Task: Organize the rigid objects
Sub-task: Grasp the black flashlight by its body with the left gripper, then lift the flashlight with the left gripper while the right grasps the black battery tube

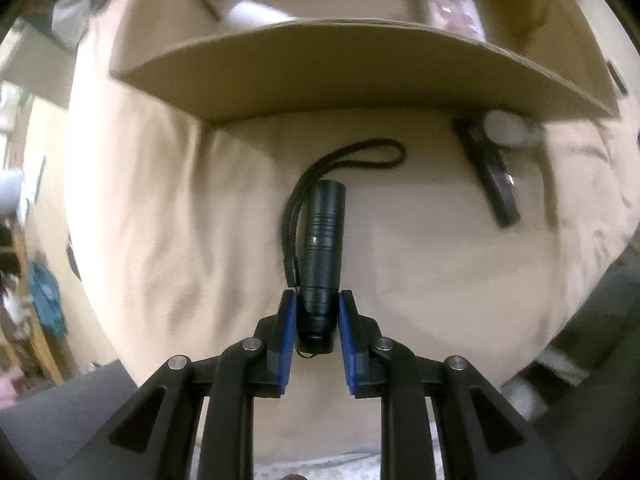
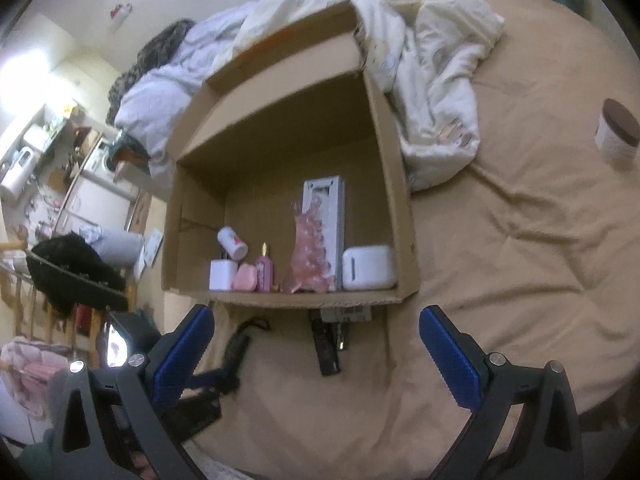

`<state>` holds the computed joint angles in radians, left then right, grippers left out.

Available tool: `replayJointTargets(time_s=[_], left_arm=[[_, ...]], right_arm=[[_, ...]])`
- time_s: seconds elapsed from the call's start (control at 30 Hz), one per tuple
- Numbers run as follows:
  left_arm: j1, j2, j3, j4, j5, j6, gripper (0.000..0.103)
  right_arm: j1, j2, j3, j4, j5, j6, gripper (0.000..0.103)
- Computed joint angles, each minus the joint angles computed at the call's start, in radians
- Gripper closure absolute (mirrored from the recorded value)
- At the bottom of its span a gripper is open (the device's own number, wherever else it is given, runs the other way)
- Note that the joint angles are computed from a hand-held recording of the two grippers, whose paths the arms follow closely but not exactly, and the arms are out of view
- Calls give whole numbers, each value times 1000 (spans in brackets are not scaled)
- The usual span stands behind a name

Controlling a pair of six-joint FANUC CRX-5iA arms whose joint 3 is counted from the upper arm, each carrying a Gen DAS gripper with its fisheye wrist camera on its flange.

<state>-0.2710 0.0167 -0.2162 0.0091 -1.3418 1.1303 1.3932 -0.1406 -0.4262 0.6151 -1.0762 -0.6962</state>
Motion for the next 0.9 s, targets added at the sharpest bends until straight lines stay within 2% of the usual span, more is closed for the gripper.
replayJointTargets(time_s=[0.07, 0.1, 0.13, 0.17, 0.2, 0.23, 0.3, 0.33, 0.37, 0.43, 0.57, 0.7, 0.8, 0.9], left_arm=[[7, 7, 2, 9, 10, 14, 83], [12, 10, 5, 12, 22, 19, 74], [15, 19, 10, 17, 25, 19, 56], [18, 30, 16, 28, 23, 18, 48], [24, 44, 22, 47, 23, 17, 45], [26, 53, 28, 53, 29, 19, 45], [23, 70, 37, 51, 56, 38, 48], [29, 76, 36, 54, 66, 37, 72], [29, 80, 35, 51, 69, 38, 78], [29, 99, 52, 53, 64, 35, 83], [39, 110, 69, 65, 55, 25, 85], [51, 91, 61, 74, 56, 28, 85], [58, 89, 65, 72, 49, 51, 85], [66, 89, 66, 73, 43, 64, 85]], right_arm=[[-22, -25, -56, 14, 127, -40, 0], [-38, -48, -109, 36, 226, -97, 0], [-55, -65, -150, 41, 311, -143, 0], [-72, -71, -177, 19, 382, -161, 6], [-82, -64, -179, -28, 414, -140, 25], [-88, -52, -169, -85, 421, -104, 42], [-105, -16, -133, -198, 420, -8, 57], [-113, 3, -111, -241, 413, 43, 57], [-123, 26, -85, -279, 409, 104, 57], [-141, 68, -31, -343, 384, 208, 57], [-172, 150, 56, -460, 329, 342, 57], [-189, 214, 138, -508, 273, 450, 66], [-199, 240, 169, -552, 306, 552, 73], [-186, 271, 204, -499, 232, 525, 73]])
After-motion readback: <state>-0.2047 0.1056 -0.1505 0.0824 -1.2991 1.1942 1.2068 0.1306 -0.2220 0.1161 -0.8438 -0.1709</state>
